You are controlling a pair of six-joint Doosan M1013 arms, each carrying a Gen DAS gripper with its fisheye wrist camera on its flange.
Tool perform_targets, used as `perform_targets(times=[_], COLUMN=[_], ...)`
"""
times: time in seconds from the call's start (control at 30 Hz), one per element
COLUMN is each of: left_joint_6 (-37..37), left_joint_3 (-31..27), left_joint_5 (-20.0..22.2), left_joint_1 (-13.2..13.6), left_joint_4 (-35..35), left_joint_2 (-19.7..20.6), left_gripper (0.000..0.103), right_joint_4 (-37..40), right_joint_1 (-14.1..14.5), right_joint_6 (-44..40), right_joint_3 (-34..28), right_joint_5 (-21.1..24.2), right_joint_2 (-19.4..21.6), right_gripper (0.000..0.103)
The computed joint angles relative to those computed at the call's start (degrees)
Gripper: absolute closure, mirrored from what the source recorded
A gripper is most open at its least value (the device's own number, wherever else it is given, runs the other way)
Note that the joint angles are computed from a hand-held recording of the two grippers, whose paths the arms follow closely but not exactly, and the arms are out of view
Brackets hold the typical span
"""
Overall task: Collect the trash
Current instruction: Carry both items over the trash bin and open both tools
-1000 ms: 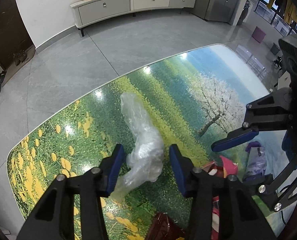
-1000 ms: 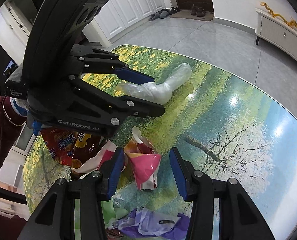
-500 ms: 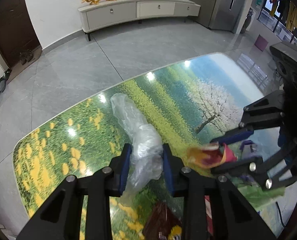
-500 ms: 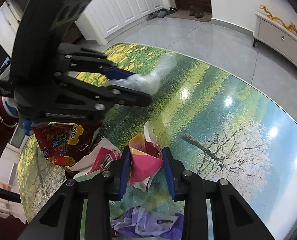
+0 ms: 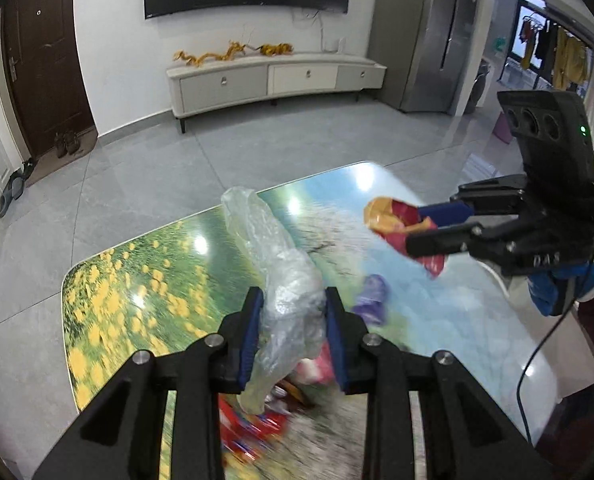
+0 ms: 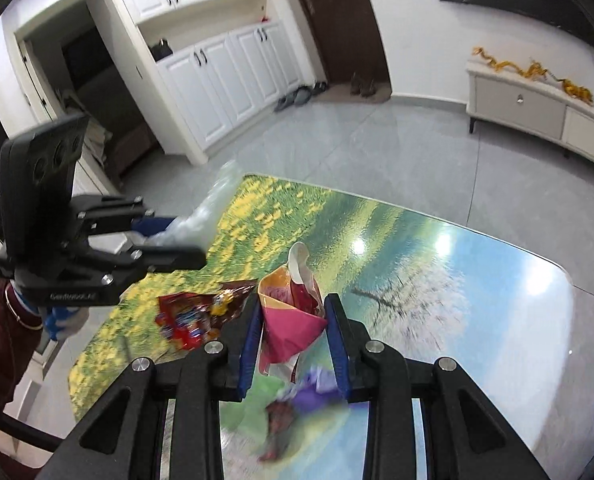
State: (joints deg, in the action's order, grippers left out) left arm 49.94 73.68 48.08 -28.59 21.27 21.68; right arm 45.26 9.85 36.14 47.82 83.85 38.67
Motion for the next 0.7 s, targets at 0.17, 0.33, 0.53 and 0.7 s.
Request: perform_targets(times=[0.17,0.33,0.53,0.7], left_joint_6=[-0.2,3.1,9.1,14.2], left_joint_3=[-2.0,-5.9,-14.9,-26.2], left_joint_5=[0.4,0.0,1.4,4.4], left_joint_1=[-3.1,-5.4,-7.4,-8.2], left_joint_4=[-0.4,-4.4,-11.3,-18.9], left_joint_2=[0.9,3.8,10.5,18.3], left_gripper=[0.074,0.074,0.074,0.074], right_joint_4=[1.9,1.0,-3.1,-8.1], right_joint_1=[-3.7,-8.3,-13.2,-16.4], right_joint_6=[0.3,1.8,6.5,11.7], right_joint_3=[5.2,9.4,12.5,13.3], right_joint_5=[-1.8,-4.6,-8.5,-11.9], right_joint_2=[-4.0,-6.7,-7.8,-7.4], right_gripper=[0.073,0.073,0.073,0.073])
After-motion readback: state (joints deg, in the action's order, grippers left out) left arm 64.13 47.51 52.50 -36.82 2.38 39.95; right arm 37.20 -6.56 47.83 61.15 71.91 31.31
